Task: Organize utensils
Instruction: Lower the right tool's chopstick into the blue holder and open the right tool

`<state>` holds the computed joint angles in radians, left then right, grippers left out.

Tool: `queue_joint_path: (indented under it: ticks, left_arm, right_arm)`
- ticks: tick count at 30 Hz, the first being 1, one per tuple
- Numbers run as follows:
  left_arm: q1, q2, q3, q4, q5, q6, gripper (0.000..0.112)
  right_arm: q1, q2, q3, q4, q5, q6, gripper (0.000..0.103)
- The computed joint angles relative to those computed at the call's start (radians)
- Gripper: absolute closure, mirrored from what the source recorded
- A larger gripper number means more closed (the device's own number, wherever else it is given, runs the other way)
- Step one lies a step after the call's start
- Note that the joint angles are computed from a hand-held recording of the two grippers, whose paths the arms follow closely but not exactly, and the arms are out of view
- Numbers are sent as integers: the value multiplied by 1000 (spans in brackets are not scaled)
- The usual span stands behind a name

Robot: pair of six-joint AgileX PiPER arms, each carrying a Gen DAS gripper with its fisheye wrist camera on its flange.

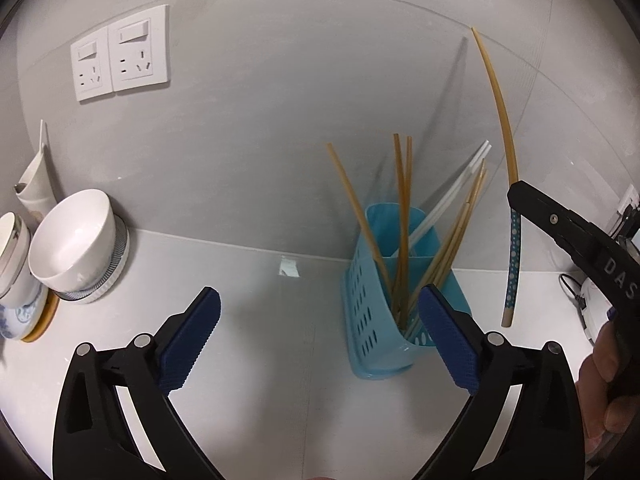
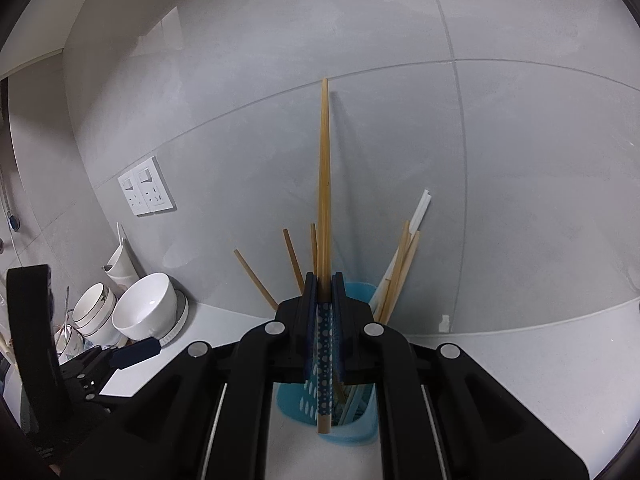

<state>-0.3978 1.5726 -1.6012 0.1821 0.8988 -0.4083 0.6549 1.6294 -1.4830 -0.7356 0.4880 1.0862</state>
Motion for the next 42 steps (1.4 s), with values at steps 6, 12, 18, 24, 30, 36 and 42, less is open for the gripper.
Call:
queue_joint_path:
  ticks: [6,12,18,24,30,36,42]
  left_arm:
    - [31,4,-6,-20,1,14,15]
    - [52,8,-6,-52,-1,14,15]
    - [63,14,-2,-63,-8,24,15]
    - [74,23,-5,-74,-12,28,15]
    - [78,28,-2,-81,-18,40,15]
    - [60,26,-6,-28,-5,11,15]
    - [38,10,-1,-15,-4,-2,15]
  right_arm:
    - [-2,41,-11,-77,-48,73,96]
    - [-2,77,0,-160,-86,161,96]
    - [1,111,14,-219,-91,222,96]
    - [-5,140,10,-160,-92,169,96]
    - [3,152,-2,-98,-54,100,94]
    - [8,124,0,-58,8,65,69]
    - [20,51,43,-56,94,52,43]
